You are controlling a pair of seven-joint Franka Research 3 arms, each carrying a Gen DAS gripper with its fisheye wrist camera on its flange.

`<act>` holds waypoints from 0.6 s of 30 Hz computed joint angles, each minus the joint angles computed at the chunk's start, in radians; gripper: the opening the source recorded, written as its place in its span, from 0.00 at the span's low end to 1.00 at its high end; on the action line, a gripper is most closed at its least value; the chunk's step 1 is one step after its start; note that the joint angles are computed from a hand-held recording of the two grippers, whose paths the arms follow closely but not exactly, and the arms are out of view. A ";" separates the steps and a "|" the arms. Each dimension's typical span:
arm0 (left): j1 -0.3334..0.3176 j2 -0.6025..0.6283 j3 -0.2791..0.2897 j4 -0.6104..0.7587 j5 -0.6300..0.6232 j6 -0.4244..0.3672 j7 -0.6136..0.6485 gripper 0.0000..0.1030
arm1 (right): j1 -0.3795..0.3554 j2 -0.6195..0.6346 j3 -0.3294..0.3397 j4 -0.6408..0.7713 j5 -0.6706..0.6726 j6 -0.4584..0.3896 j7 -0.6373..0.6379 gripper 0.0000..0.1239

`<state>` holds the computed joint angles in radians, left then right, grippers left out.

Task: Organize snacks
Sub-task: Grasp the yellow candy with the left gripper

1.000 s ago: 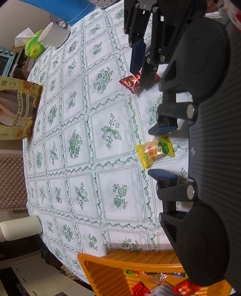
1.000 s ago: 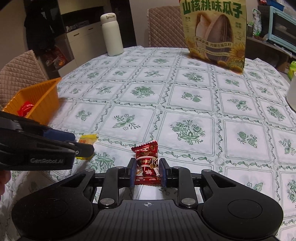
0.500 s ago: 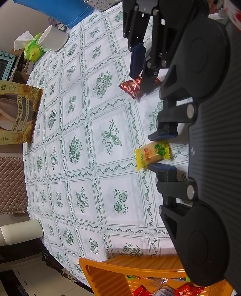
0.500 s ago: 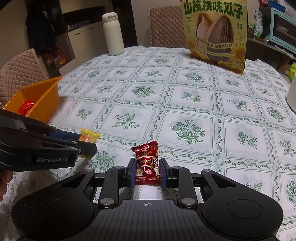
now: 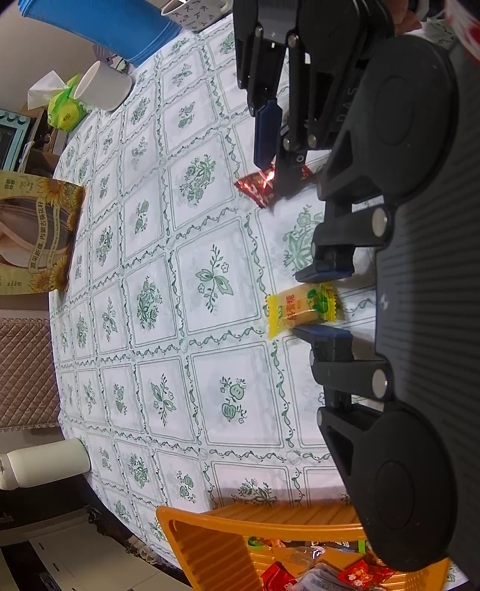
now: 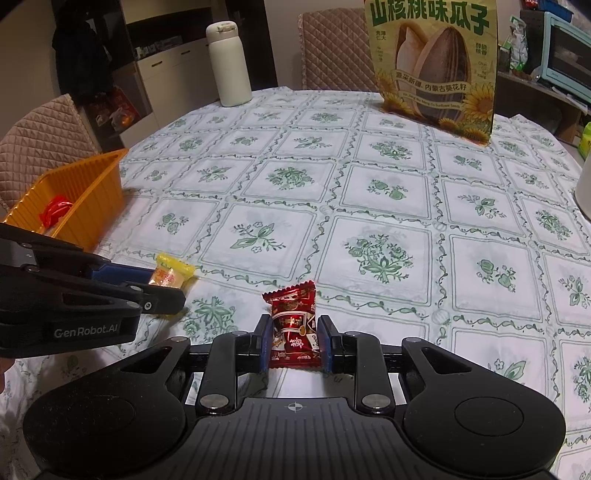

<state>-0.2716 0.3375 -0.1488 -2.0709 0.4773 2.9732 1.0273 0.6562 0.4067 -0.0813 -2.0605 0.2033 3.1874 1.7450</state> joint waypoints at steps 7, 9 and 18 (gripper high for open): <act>0.002 -0.051 0.004 -0.059 0.006 0.034 -0.013 0.21 | -0.022 -0.027 0.038 -0.023 0.011 0.004 -0.012 0.20; 0.002 -0.070 0.006 -0.079 0.012 0.046 -0.021 0.21 | -0.025 -0.036 0.045 -0.030 0.015 0.006 -0.013 0.20; 0.029 -0.165 -0.004 -0.178 0.006 0.099 -0.040 0.21 | -0.086 -0.094 0.134 -0.072 0.058 0.025 -0.032 0.20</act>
<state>-0.2426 0.1727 -0.1527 -2.2492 0.4829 3.0722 0.9876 0.5706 0.3126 0.0526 -2.1323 0.2611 3.2122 1.7131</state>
